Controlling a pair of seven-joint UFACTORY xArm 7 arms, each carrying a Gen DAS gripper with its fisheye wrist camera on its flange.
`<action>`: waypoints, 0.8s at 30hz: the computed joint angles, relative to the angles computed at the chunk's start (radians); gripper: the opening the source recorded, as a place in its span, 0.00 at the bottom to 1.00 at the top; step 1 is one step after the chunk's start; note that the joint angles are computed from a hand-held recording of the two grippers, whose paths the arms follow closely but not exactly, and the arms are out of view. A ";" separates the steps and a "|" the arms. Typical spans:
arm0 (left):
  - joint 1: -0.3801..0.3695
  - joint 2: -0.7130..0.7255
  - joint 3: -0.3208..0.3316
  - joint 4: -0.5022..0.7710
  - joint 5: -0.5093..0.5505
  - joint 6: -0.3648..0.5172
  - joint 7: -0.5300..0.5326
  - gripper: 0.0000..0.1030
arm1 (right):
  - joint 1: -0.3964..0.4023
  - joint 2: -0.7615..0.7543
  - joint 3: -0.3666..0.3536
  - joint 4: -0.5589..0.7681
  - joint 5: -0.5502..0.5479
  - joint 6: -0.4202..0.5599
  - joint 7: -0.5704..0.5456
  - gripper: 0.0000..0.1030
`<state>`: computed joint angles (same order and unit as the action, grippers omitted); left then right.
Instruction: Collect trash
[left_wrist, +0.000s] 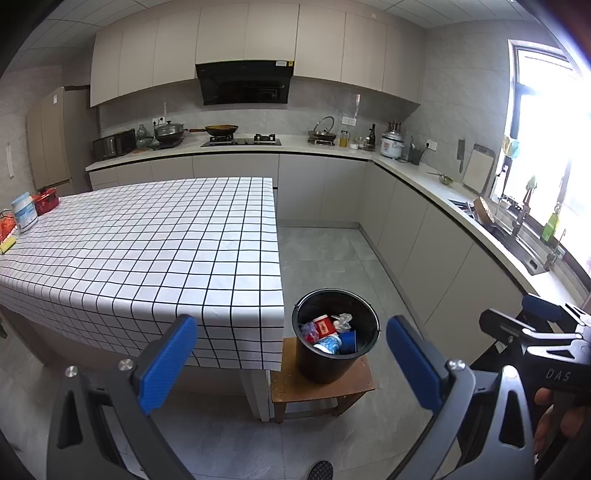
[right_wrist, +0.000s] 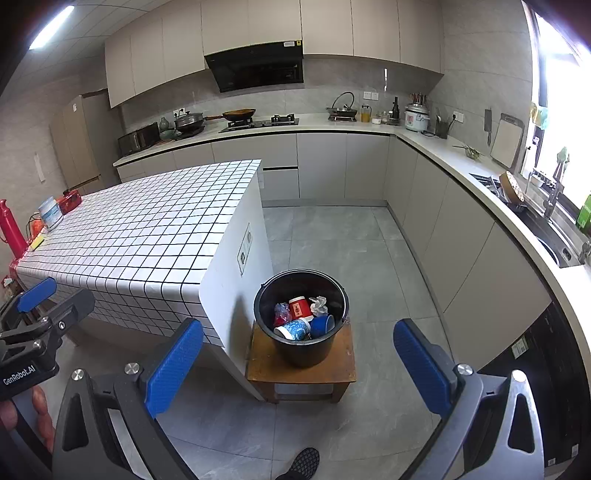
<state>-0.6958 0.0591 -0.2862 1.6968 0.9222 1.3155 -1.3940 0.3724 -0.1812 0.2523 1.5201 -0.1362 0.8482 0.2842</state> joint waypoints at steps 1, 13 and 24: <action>0.000 0.001 0.000 0.001 0.000 -0.001 -0.001 1.00 | 0.000 -0.002 -0.001 -0.003 0.002 -0.001 -0.001 1.00; -0.002 0.007 0.006 0.009 0.001 -0.007 0.009 1.00 | 0.001 0.005 -0.002 0.006 -0.003 -0.002 0.000 1.00; -0.004 0.018 0.013 0.025 0.002 -0.002 0.021 1.00 | 0.000 0.010 -0.004 0.010 -0.005 -0.004 -0.003 1.00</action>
<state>-0.7000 0.0769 -0.2733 1.7222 0.9238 1.3131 -1.3730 0.3724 -0.1714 0.2486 1.5302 -0.1413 0.8441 0.2808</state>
